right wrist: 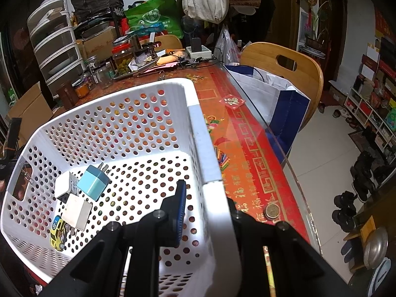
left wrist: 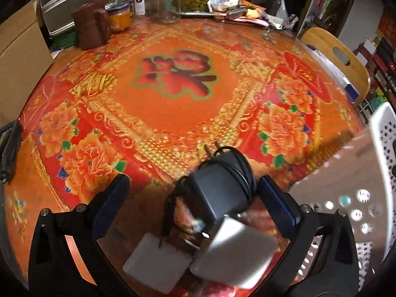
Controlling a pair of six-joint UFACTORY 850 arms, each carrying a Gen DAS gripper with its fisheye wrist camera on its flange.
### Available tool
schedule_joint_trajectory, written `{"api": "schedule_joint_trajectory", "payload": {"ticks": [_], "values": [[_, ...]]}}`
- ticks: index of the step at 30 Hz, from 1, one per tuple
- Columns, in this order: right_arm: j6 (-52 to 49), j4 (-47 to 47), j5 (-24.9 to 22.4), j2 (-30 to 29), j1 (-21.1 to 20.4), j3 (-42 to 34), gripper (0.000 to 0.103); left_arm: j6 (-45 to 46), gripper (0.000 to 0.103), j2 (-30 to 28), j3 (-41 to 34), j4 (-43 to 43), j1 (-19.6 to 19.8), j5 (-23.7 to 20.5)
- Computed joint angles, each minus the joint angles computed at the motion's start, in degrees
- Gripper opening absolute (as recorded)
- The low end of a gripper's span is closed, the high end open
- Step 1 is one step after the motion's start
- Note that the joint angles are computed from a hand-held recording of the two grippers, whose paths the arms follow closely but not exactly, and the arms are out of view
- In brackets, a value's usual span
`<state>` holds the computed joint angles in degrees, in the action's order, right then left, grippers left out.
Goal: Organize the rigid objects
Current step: 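Grasp the black charger with cable on the table with the left tool, then carry the black charger into the basket and open the left tool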
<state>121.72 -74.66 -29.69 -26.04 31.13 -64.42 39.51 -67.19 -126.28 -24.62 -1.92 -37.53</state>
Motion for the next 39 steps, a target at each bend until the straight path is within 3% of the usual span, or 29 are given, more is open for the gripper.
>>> {"api": "schedule_joint_trajectory", "payload": {"ticks": [3,6,9,10,13,16,25,39], "values": [[-0.4,0.4,-0.2,0.0,0.0,-0.1,0.018,0.2,0.103,-2.6,-3.8,-2.4,0.5,-3.6],[-0.6,0.5,-0.5,-0.1,0.1,-0.2,0.018,0.8,0.102,-2.2,-2.8,-3.3,0.4,-2.7],[-0.4,0.5,-0.6,0.0,0.1,-0.1,0.018,4.7,0.084,-0.5,0.2,-6.5,0.5,-1.7],[-0.7,0.7,-0.7,0.0,0.1,-0.2,0.018,6.2,0.07,0.1,1.1,-8.0,0.6,-1.9],[-1.8,1.7,-1.0,-0.1,0.0,-0.4,0.018,9.0,0.062,2.8,5.3,-9.8,0.6,1.2],[-2.8,2.6,-1.3,-0.2,0.0,-0.6,0.018,12.8,0.045,4.3,7.2,-14.2,1.3,1.3],[-4.1,4.2,-1.9,-0.4,0.2,-1.0,0.018,13.5,0.042,5.3,8.6,-16.4,2.1,1.4],[-4.0,4.1,-2.0,-0.4,0.2,-1.0,0.018,22.8,0.037,10.0,14.7,-28.9,4.0,5.4]]}}
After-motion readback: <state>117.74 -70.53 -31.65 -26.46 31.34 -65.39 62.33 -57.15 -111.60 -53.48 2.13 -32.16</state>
